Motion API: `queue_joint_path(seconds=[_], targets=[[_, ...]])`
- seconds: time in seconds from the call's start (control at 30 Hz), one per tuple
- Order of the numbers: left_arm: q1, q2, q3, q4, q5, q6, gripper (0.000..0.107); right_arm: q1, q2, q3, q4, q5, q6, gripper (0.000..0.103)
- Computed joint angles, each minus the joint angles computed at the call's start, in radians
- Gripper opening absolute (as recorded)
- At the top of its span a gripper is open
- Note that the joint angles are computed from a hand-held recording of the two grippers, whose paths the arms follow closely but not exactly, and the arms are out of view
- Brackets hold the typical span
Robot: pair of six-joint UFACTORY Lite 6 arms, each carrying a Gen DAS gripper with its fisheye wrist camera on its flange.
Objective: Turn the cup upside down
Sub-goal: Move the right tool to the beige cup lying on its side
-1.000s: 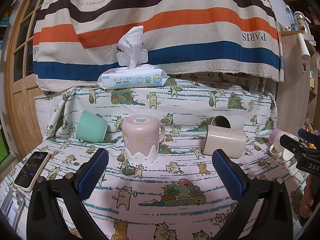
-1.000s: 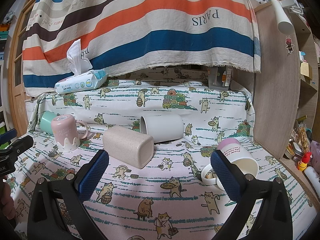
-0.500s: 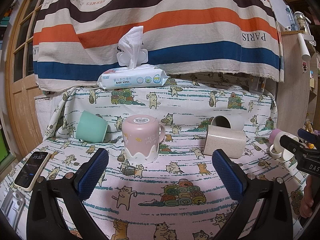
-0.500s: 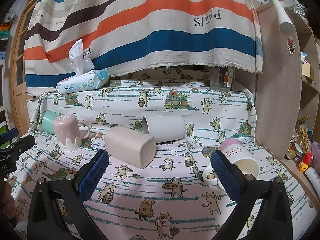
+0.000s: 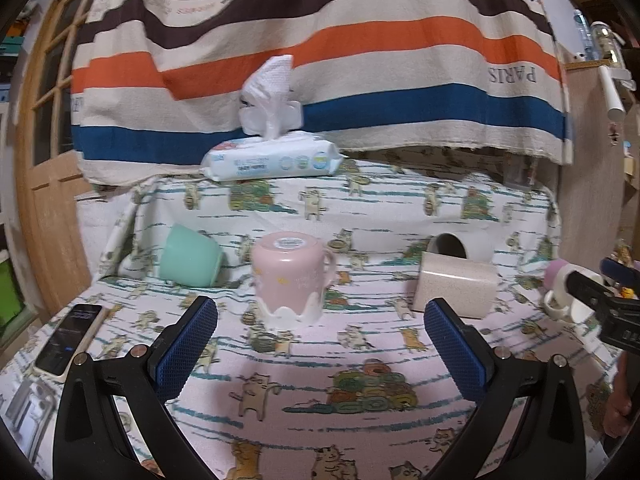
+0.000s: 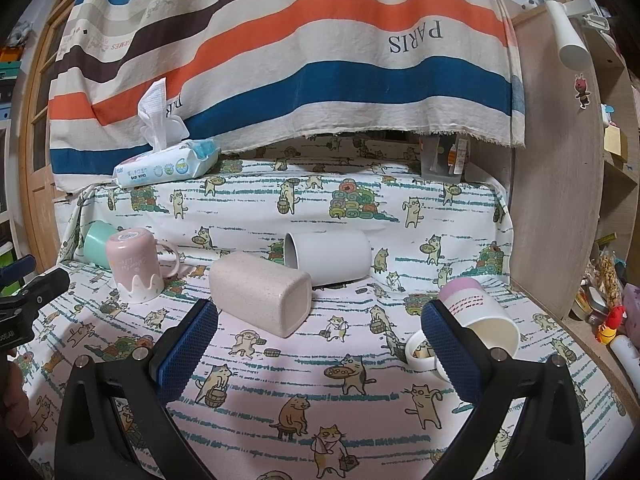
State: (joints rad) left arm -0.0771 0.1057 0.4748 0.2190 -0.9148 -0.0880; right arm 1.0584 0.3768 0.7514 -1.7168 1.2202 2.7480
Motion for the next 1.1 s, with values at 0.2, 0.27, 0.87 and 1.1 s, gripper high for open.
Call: queue_joint_path(seconds=[0.2, 0.27, 0.87, 1.1], targets=[[0.07, -0.048, 0.127, 0.192, 0.154, -0.226, 0.103, 0.058, -0.025, -0.002, 0.004, 0.04, -0.113, 0.103], [0.075, -0.055, 0.187, 0.229, 0.185, -0.246, 0.103, 0.08, -0.035, 0.053, 0.071, 0.07, -0.239, 0.103], [-0.05, 0.273, 0.36, 0.016, 0.003, 0.056, 0.103, -0.475, 0.101, 0.623, 0.583, -0.819, -1.422, 0.102], [-0.024, 0.297, 0.379, 0.111, 0.007, -0.007, 0.103, -0.602, 0.323, 0.899, 1.221, -0.897, -2.155, 0.102]])
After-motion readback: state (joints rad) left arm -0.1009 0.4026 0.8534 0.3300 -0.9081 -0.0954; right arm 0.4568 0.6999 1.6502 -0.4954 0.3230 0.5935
